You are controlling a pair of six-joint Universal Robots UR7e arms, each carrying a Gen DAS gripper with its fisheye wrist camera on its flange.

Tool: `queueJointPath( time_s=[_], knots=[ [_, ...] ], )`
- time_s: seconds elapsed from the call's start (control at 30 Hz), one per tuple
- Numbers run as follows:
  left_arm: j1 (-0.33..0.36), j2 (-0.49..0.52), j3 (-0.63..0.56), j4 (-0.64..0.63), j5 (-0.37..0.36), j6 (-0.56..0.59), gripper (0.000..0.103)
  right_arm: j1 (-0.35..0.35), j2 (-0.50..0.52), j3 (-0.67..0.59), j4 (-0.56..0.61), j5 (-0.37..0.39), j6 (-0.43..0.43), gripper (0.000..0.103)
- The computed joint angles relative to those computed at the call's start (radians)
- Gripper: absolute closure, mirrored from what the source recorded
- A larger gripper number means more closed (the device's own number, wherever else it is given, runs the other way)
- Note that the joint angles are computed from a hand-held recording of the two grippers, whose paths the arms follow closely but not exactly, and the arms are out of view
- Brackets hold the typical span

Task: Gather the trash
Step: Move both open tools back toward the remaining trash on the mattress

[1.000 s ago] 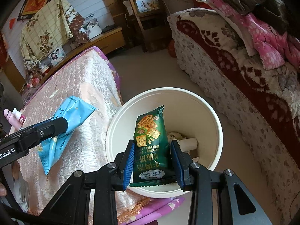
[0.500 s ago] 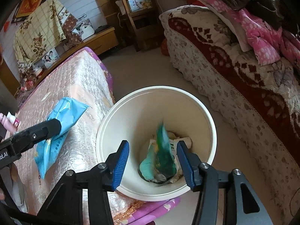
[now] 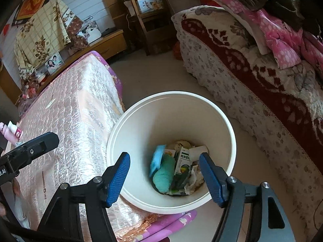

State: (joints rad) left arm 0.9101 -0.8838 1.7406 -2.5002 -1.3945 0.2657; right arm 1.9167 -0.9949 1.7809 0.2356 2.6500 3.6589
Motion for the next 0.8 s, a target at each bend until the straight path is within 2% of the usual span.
queueJointPath(
  time_s=[0.2, 0.47, 0.73, 0.8],
  knots=[
    [0.025, -0.031, -0.001, -0.012, 0.051, 0.009, 0.041, 0.022, 0.041, -0.052, 0.017, -0.006, -0.019, 0.035],
    [0.084, -0.077, -0.028, 0.001, 0.107, 0.007, 0.041, 0.058, 0.145, -0.194, 0.064, -0.037, -0.091, 0.035],
    [0.169, -0.121, -0.100, 0.041, 0.192, 0.003, 0.041, 0.077, 0.286, -0.389, 0.147, -0.134, -0.178, 0.035],
    [0.194, -0.125, -0.132, 0.047, 0.226, 0.008, 0.041, 0.079, 0.329, -0.455, 0.177, -0.179, -0.206, 0.035]
  ],
)
